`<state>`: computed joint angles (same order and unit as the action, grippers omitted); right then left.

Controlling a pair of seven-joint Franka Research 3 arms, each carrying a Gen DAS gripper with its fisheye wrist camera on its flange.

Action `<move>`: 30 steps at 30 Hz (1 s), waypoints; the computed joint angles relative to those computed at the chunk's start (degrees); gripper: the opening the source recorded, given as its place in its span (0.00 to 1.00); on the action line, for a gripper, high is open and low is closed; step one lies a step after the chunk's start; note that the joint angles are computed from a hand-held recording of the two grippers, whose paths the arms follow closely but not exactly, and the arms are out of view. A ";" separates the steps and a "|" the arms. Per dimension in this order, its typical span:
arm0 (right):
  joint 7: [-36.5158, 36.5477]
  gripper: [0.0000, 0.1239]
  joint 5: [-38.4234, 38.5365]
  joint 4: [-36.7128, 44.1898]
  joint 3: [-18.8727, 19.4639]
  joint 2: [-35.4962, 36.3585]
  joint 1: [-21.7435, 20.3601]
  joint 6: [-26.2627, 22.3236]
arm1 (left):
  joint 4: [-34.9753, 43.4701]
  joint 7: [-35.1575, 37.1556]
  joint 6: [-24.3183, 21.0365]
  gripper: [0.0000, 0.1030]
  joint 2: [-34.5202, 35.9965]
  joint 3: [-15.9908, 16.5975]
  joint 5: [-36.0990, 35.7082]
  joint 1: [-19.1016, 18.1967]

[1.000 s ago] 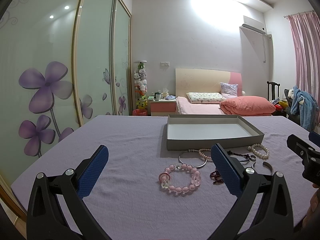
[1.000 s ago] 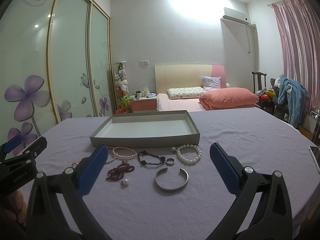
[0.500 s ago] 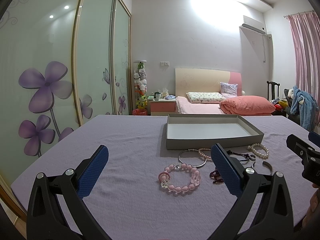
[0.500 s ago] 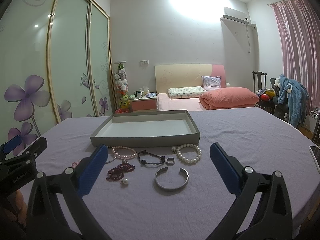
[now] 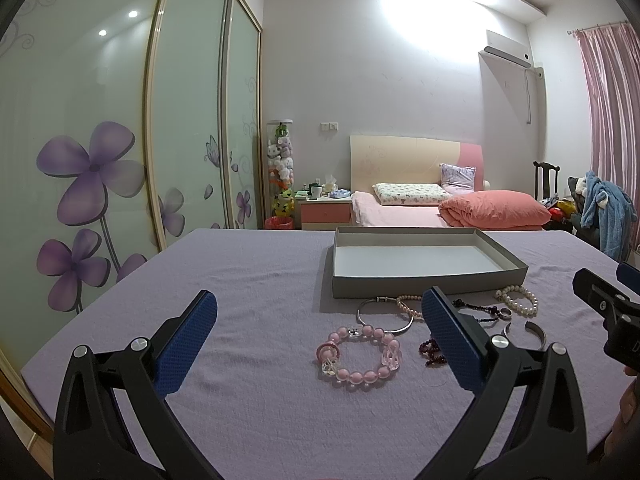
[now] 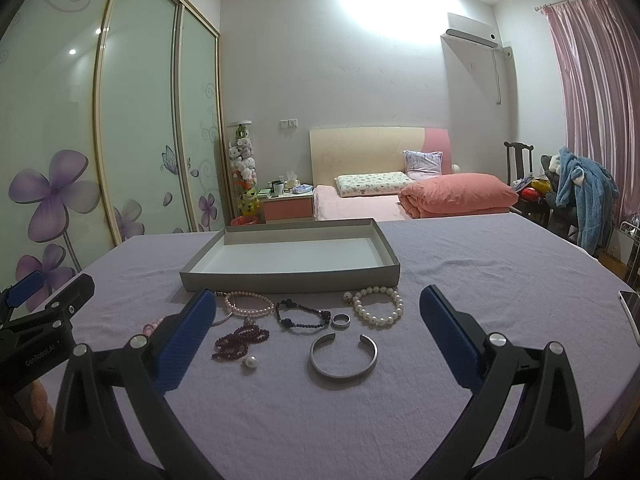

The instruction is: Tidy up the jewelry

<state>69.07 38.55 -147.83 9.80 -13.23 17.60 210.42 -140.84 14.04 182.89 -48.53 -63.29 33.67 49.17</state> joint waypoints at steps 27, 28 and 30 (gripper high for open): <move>-0.45 0.80 0.65 0.19 0.18 0.08 0.10 -0.10 | 0.02 0.14 -0.20 0.98 0.17 0.04 -0.08 -0.14; -0.47 0.80 0.69 0.21 0.19 0.11 0.11 -0.09 | 0.02 0.11 -0.11 0.98 0.13 0.03 -0.06 -0.09; -0.49 0.80 0.73 0.25 0.19 0.18 0.14 -0.06 | 0.02 0.10 -0.11 0.98 0.13 0.03 -0.06 -0.09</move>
<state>68.58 39.28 -147.58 9.98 -13.04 17.73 210.36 -140.82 14.14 182.78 -48.41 -63.25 33.61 49.07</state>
